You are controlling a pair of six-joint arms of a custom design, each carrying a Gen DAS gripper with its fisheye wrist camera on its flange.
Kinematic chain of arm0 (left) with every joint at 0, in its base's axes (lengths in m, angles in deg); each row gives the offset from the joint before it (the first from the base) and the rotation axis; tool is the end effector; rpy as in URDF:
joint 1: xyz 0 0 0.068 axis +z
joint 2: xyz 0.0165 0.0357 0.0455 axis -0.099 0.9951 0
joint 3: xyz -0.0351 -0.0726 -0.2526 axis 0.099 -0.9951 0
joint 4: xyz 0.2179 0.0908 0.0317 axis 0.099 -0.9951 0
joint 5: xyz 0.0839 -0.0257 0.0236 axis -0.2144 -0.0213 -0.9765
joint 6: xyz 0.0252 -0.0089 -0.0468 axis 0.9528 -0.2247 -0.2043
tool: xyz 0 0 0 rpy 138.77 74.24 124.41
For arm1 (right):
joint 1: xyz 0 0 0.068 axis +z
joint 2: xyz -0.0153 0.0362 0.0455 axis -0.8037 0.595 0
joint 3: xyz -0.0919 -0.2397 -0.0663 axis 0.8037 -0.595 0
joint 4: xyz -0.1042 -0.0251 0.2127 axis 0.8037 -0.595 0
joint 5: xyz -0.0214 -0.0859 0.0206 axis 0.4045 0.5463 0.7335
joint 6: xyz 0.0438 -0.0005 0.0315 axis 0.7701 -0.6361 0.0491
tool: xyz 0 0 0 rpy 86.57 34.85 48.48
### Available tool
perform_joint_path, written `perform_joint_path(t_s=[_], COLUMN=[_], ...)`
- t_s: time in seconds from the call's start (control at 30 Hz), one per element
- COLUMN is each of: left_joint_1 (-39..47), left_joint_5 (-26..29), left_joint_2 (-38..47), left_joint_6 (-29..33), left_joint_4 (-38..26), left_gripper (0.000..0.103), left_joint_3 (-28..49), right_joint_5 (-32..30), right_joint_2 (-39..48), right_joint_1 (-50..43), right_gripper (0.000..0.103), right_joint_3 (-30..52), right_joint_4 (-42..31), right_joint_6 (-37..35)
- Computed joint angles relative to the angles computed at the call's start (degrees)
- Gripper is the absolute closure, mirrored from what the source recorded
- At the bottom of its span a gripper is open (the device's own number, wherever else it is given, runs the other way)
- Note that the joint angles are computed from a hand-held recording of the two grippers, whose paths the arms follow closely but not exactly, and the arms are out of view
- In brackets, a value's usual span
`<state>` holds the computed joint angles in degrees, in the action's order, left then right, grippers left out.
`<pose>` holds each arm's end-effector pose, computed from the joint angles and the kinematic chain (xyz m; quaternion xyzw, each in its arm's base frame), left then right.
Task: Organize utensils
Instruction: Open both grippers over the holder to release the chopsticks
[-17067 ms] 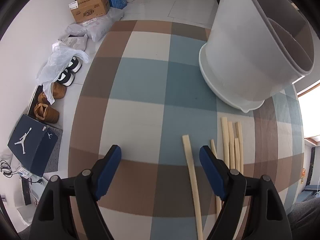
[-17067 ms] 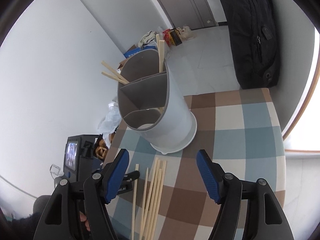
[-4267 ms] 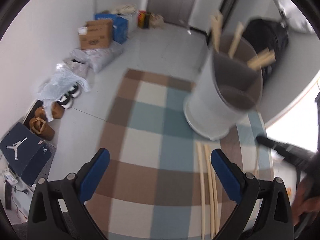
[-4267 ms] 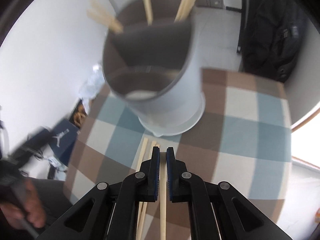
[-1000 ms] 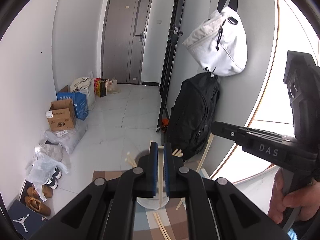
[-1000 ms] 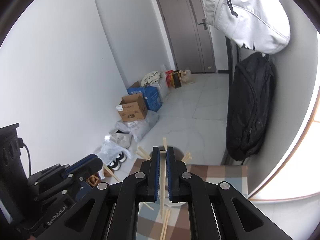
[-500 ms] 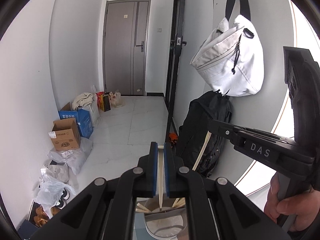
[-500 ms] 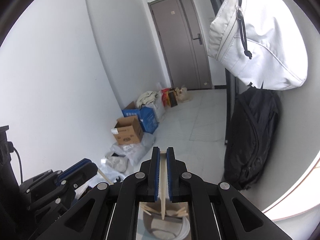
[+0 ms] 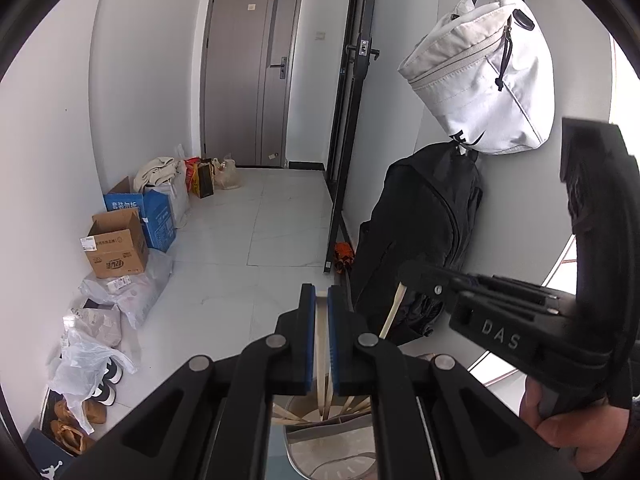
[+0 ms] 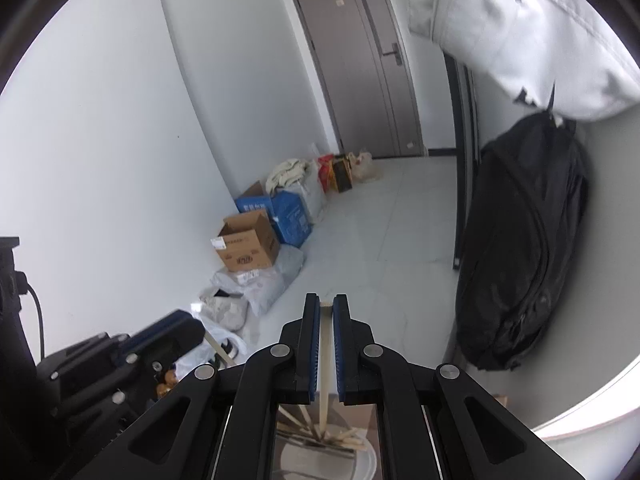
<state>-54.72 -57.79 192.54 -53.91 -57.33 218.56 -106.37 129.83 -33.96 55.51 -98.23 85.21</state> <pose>0.2650 -0.2709 0.4083 -0.0584 0.8743 -0.0364 0.4806 0.3705 0.1446 0.4203 -0.2061 0.8536 0.2435 0.4118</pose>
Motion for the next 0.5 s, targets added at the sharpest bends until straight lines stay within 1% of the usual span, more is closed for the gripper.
perform_joint_path(t_s=[0.07,0.1,0.17,0.23,0.3,0.33,0.37,0.4,0.43,0.47,0.5], left_joint_1=[0.15,0.3,0.61,1.07,1.44,1.47,1.43,1.51,1.87,2.32,2.94], left_joint_5=[1.71,2.64,5.25,7.99,10.43,10.55,10.35,10.74,12.31,13.63,15.35], left_joint_2=[-1.08,-0.1,0.45,1.8,3.15,3.87,4.08,3.75,2.43,1.84,0.58], left_joint_6=[1.03,1.61,2.58,3.09,3.2,3.29,3.34,3.23,3.01,2.55,1.71], left_joint_4=[1.52,1.29,0.96,-0.31,-2.21,-3.48,-4.11,-3.9,-2.46,-2.12,-0.92], left_gripper=[0.101,0.101,0.101,0.101,0.101,0.101,0.101,0.101,0.101,0.097,0.091], left_joint_3=[-2.41,-1.11,-1.02,0.83,3.24,4.8,5.48,5.25,3.07,2.27,0.16], right_joint_5=[-0.18,-0.68,-2.27,-2.38,-4.29,-4.88,-6.37,-7.02,-8.05,-9.56,-11.1], right_joint_2=[-2.27,-3.04,-4.4,-5.2,-5.4,-5.68,-5.99,-6.13,-6.99,-7.81,-8.02], right_joint_1=[-0.09,-0.22,-0.46,-0.44,-0.96,-1.3,-1.98,-2.48,-3.25,-4.18,-4.98], right_gripper=[0.097,0.097,0.097,0.094,0.094,0.094,0.092,0.089,0.077,0.063,0.06], right_joint_3=[-6.12,-8.1,-11.71,-14.13,-15.4,-16.13,-16.97,-17.5,-19.05,-20.47,-20.69], right_joint_4=[3.39,4.54,6.14,6.9,6.08,5.76,5.73,5.85,6.58,7.2,6.76], right_joint_6=[-0.17,-0.34,-1.12,-1.98,-2.27,-2.09,-1.69,-1.46,-0.74,0.02,0.1])
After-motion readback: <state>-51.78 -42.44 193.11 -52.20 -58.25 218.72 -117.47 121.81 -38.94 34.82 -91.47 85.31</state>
